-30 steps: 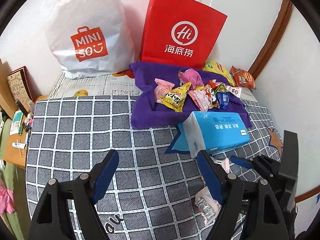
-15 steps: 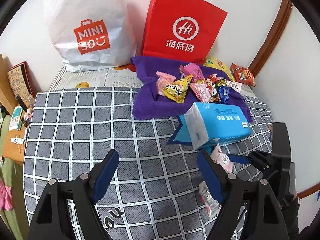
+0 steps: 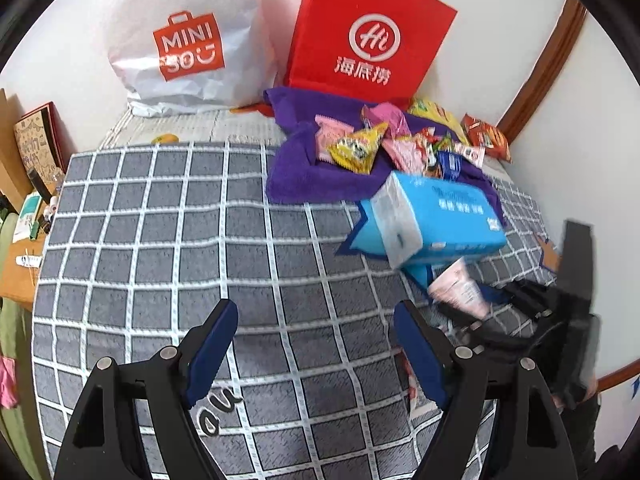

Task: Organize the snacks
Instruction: 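Grasp the white snack packet with the left tool while the right tool grasps the pink wrapper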

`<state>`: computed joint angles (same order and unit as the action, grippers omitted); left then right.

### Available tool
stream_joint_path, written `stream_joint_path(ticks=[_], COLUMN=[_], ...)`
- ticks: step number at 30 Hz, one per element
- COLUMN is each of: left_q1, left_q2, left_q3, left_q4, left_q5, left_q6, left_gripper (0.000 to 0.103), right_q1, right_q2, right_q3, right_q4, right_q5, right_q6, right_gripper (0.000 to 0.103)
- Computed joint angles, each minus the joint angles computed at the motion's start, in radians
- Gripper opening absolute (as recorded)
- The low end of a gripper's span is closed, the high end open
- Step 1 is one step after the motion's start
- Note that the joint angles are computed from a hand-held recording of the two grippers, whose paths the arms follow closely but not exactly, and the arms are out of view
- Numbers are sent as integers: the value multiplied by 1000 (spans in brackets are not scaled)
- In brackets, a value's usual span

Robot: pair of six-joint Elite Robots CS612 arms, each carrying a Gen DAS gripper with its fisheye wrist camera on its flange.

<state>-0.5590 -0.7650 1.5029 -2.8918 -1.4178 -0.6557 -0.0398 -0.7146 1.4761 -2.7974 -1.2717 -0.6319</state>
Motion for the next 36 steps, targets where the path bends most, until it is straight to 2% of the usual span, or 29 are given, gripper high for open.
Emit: stream_joint_path(ticks=[4, 8, 11, 13, 17, 21, 25, 28, 33, 36], left_q1=[-10, -19, -20, -26, -44, -66, -79, -100, -120, -126], left_q2=[19, 38, 52, 59, 70, 82, 93, 98, 107, 108], left_q3=[-8, -12, -13, -17, -46, -79, -95, -114, -130, -130], left_q4=[28, 30, -3, -21, 16, 66, 56, 113, 144, 143], left_q5=[-33, -77, -131, -145, -128, -80, -86, -7, 90, 124], left_q6=[1, -11, -41, -40, -29, -28, -24, -23, -23, -45], left_gripper=[79, 78, 78, 78, 78, 78, 78, 79, 78, 78], right_q1=[-37, -66, -92, -111, -136, -131, -136, -136, -137, -140], right_q2=[-20, -24, -17, -11, 4, 25, 30, 30, 31, 31], right_q3=[40, 65, 68, 61, 58, 53, 43, 41, 40, 39], right_q4=[-76, -145, -156, -134, -141, -209, -193, -190, -186, -182], right_q5=[10, -55, -92, -87, -37, -41, -15, -14, -6, 7], right_q6=[74, 115, 142, 176, 243, 278, 306, 307, 312, 319], right_gripper=[39, 39, 39, 39, 40, 41, 41, 42, 42, 44])
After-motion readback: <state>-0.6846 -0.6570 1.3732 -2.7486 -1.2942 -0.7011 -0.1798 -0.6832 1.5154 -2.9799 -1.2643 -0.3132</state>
